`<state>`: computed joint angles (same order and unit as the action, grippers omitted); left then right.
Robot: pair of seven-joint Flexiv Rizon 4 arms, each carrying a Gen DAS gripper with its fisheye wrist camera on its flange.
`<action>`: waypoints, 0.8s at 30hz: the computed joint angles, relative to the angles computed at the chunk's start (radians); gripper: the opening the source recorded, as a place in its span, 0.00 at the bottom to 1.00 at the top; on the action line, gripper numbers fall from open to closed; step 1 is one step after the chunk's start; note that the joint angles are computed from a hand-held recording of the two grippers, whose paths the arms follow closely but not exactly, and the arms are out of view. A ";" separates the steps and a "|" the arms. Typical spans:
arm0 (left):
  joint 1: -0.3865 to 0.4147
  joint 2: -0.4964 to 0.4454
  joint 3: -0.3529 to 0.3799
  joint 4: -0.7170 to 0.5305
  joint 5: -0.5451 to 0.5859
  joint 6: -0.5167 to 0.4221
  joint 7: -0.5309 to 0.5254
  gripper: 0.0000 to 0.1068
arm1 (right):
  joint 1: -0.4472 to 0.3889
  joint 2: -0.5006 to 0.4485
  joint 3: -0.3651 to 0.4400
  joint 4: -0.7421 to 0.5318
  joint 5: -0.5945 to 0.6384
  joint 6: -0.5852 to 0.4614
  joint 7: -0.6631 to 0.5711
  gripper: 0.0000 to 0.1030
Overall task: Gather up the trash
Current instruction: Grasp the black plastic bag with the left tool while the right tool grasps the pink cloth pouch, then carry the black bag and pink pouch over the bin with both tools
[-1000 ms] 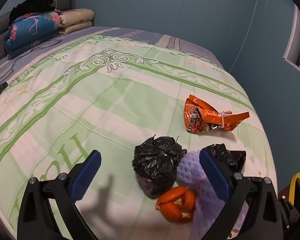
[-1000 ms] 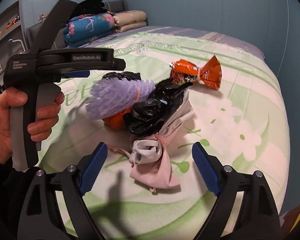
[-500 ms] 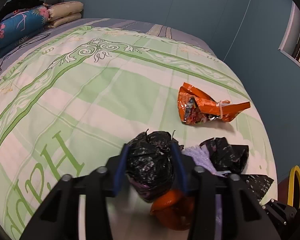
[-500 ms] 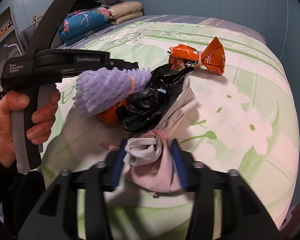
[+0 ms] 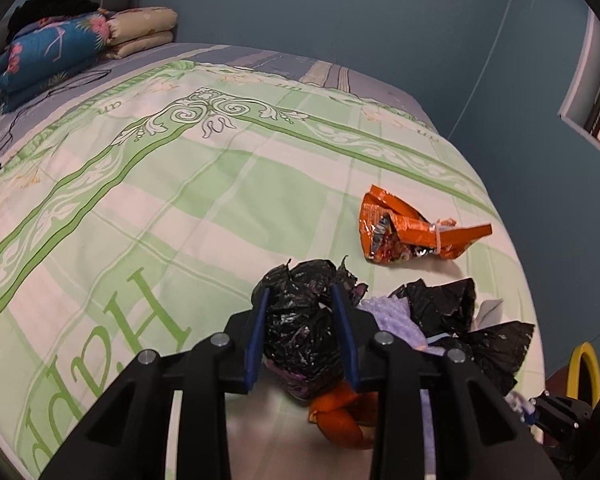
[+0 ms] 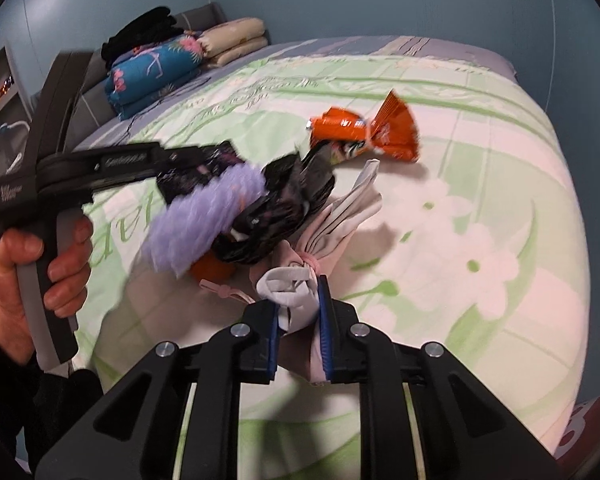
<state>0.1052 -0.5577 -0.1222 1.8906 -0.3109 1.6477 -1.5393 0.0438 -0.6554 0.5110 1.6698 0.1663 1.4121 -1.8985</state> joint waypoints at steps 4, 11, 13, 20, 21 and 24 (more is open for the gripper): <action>0.010 0.022 -0.009 0.024 0.000 0.024 -0.010 0.28 | -0.014 0.011 0.004 -0.007 0.010 0.019 0.003 0.14; 0.013 0.061 -0.009 0.057 0.005 0.048 -0.031 0.28 | -0.046 0.032 0.021 0.008 0.019 0.057 0.006 0.14; 0.017 0.077 -0.014 0.073 0.006 0.056 -0.040 0.28 | -0.065 0.041 0.035 0.014 0.023 0.064 0.001 0.14; 0.009 0.130 -0.008 0.124 0.021 0.092 -0.072 0.28 | -0.150 0.070 0.109 0.041 0.048 0.080 -0.038 0.14; 0.007 0.136 -0.007 0.130 0.024 0.095 -0.077 0.28 | -0.167 0.078 0.125 0.050 0.058 0.085 -0.049 0.14; -0.019 0.158 0.017 0.144 0.031 0.100 -0.091 0.28 | -0.207 0.093 0.160 0.062 0.080 0.096 -0.081 0.14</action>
